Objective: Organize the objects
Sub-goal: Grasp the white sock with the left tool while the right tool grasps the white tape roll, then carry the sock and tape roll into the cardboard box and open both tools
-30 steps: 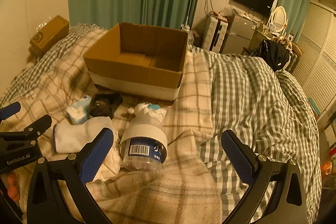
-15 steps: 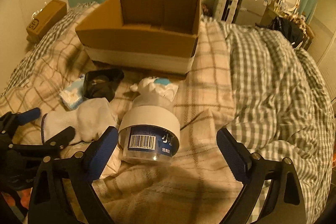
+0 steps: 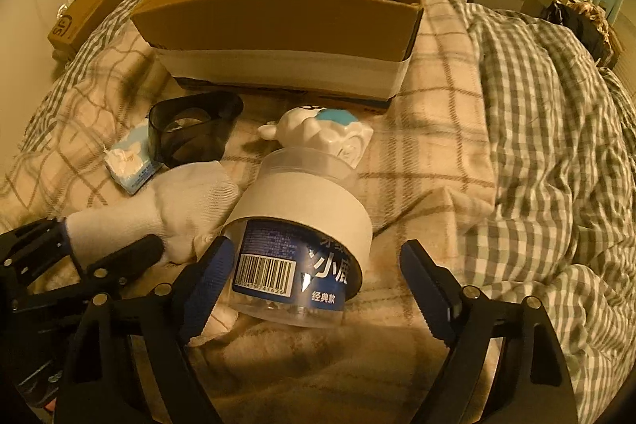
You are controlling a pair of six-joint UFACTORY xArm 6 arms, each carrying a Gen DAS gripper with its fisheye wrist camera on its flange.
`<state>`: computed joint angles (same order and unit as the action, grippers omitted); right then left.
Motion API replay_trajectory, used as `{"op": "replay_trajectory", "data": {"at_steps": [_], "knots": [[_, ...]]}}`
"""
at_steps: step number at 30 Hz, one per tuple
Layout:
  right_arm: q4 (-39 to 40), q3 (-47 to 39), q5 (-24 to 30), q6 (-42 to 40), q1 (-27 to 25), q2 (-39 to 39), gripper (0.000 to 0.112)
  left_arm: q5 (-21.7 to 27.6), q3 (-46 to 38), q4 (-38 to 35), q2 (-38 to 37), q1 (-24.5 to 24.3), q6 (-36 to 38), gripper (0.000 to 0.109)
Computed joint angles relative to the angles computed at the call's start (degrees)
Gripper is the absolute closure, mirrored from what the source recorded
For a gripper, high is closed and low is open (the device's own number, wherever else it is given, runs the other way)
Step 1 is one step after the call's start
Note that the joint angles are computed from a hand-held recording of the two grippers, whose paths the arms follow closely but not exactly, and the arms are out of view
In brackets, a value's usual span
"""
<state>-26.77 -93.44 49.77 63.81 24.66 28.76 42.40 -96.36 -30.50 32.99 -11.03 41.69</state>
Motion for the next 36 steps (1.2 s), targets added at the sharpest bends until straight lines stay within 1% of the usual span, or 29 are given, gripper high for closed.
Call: {"op": "replay_trajectory", "data": {"at_steps": [1,2,4,7,9,11,13,14,16,17,19,20,21,22,23,24,27,29,33,34,35,36], "knots": [[0.20,-0.30,0.04,-0.39,-0.02,0.22,0.028,-0.84,0.72,-0.21,-0.61,0.01,-0.20,0.076],[0.57,-0.11,-0.69,-0.92,-0.08,0.18,0.036,-1.74,1.41,-0.72,-1.25,0.17,-0.15,0.077],[0.36,1.08,-2.55,-1.13,-0.01,-0.63,0.046,-3.84,3.47,-2.34,-3.21,0.52,0.35,0.077],[-2.90,1.88,-1.50,1.45,0.92,-2.04,0.051,-4.36,4.82,-3.99,-5.16,1.58,1.15,0.077],[-4.93,2.97,-1.47,3.40,1.44,-3.47,0.060,-4.76,5.70,-4.08,-6.04,1.81,1.19,0.077],[-7.42,4.04,-1.42,5.70,1.92,-4.92,0.085,-4.66,6.52,-4.32,-6.96,2.30,1.41,0.077],[-8.70,4.57,-1.89,6.77,2.10,-5.69,0.090,-4.52,6.83,-4.31,-7.45,2.55,1.12,0.077],[-8.71,4.64,-2.13,6.60,2.15,-5.86,0.095,-4.40,6.91,-4.43,-7.61,2.68,1.14,0.077],[-8.97,3.46,-0.91,6.23,2.34,-5.04,0.099,-4.26,7.29,-4.72,-8.10,3.00,1.38,0.077],[-8.95,3.03,-0.41,5.86,2.35,-4.71,0.099,-4.47,7.66,-4.75,-8.38,3.05,1.32,0.077],[-8.66,3.24,-0.59,5.78,2.24,-4.78,0.099,-4.65,8.37,-4.86,-8.98,3.27,1.26,0.077],[-8.63,3.33,-0.42,5.90,2.23,-4.89,0.097,-4.74,8.59,-4.94,-9.21,3.35,1.16,0.077],[-8.71,3.38,-0.10,6.27,2.26,-4.98,0.091,-4.97,8.85,-4.99,-9.42,3.49,1.02,0.077],[-8.85,3.64,0.19,6.74,2.37,-5.16,0.061,-5.20,8.98,-5.02,-9.54,3.62,0.89,0.077],[-9.05,3.83,0.42,7.23,2.36,-5.28,0.033,-5.47,9.15,-5.12,-9.65,3.74,0.91,0.077],[-9.85,4.46,-0.12,8.28,2.38,-5.63,0.030,-5.79,9.19,-5.22,-9.71,3.86,0.84,0.077],[-8.85,3.48,-0.72,7.97,1.94,-4.80,0.030,-6.57,8.64,-5.24,-9.39,4.06,0.23,0.077],[-5.81,0.37,0.40,6.79,1.21,-2.20,0.030,-7.12,8.14,-4.97,-8.94,4.10,-0.38,0.077],[1.40,-5.35,1.03,3.58,-0.41,3.05,0.030,-7.16,6.32,-4.06,-7.43,4.31,-1.88,0.077],[1.99,-6.87,2.36,3.25,-0.50,4.20,0.030,-6.88,5.77,-3.68,-6.92,4.40,-2.41,0.077],[2.81,-9.48,5.13,2.52,-0.45,5.99,0.030,-6.68,5.61,-3.54,-6.74,4.45,-2.62,0.077],[3.98,-10.63,5.99,1.81,-0.59,6.99,0.030,-6.29,5.23,-3.23,-6.39,4.53,-2.97,0.077]]}}
